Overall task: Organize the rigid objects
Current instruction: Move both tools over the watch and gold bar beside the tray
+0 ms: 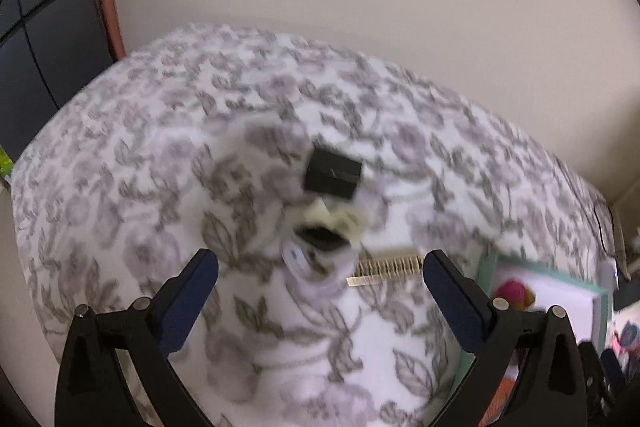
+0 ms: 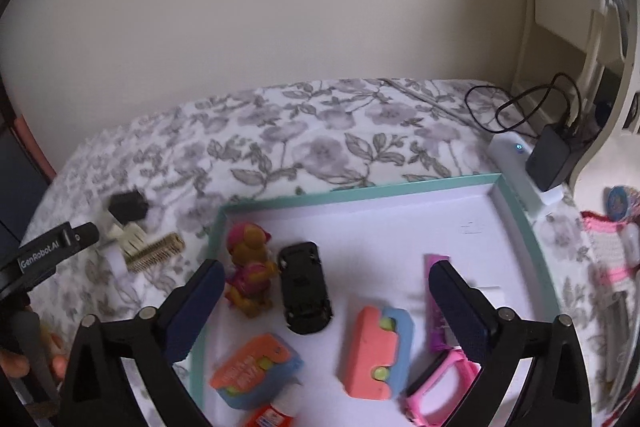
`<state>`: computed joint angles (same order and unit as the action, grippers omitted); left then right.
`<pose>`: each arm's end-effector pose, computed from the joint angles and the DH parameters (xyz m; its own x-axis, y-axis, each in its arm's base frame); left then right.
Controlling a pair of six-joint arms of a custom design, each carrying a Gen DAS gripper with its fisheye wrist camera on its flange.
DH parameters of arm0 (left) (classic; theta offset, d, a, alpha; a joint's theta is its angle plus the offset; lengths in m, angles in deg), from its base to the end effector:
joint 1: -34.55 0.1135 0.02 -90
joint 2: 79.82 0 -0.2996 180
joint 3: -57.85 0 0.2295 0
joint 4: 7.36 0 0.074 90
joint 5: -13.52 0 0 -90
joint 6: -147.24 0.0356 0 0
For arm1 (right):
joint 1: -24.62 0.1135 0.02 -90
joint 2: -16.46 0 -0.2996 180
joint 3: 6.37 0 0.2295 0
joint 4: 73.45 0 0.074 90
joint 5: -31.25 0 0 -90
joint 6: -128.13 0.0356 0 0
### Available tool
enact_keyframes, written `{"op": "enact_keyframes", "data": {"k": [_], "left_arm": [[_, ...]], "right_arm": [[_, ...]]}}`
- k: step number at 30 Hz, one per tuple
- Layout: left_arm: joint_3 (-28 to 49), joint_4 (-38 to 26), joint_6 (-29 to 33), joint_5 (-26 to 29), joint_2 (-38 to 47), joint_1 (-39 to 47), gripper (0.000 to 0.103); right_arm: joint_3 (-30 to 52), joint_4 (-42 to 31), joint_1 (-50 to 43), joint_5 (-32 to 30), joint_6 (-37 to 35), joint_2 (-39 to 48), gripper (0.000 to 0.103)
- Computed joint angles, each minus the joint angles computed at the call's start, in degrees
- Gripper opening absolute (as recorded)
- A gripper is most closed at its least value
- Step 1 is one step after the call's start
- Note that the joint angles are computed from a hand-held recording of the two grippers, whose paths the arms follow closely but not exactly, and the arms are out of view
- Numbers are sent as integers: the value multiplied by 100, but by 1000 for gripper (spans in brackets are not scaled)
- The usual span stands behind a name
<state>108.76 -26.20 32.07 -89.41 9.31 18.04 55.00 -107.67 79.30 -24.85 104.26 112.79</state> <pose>0.2466 -0.0648 0.1799 -0.7964 -0.1963 -0.5720 -0.1971 0.9785 -0.0613 0.1769 0.2153 0.1830 -0.7332 0.2781 -0.6206 0.2665 0.9571 0.1141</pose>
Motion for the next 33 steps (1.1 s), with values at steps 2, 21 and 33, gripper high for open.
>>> {"op": "enact_keyframes", "data": {"k": [2,21,33], "left_arm": [[13,213,-36,-274,-52,70,102],[668,-121,888,1584,938,2256,102],[970,-517,844,2428,1551,2359,102]], "right_arm": [[-200,589,-41,-103,-198,-81,103],[1060,1551,-135,-925,-1611,1008,103],[2485,1124,-206,-1796,-2129,2468,101]]}}
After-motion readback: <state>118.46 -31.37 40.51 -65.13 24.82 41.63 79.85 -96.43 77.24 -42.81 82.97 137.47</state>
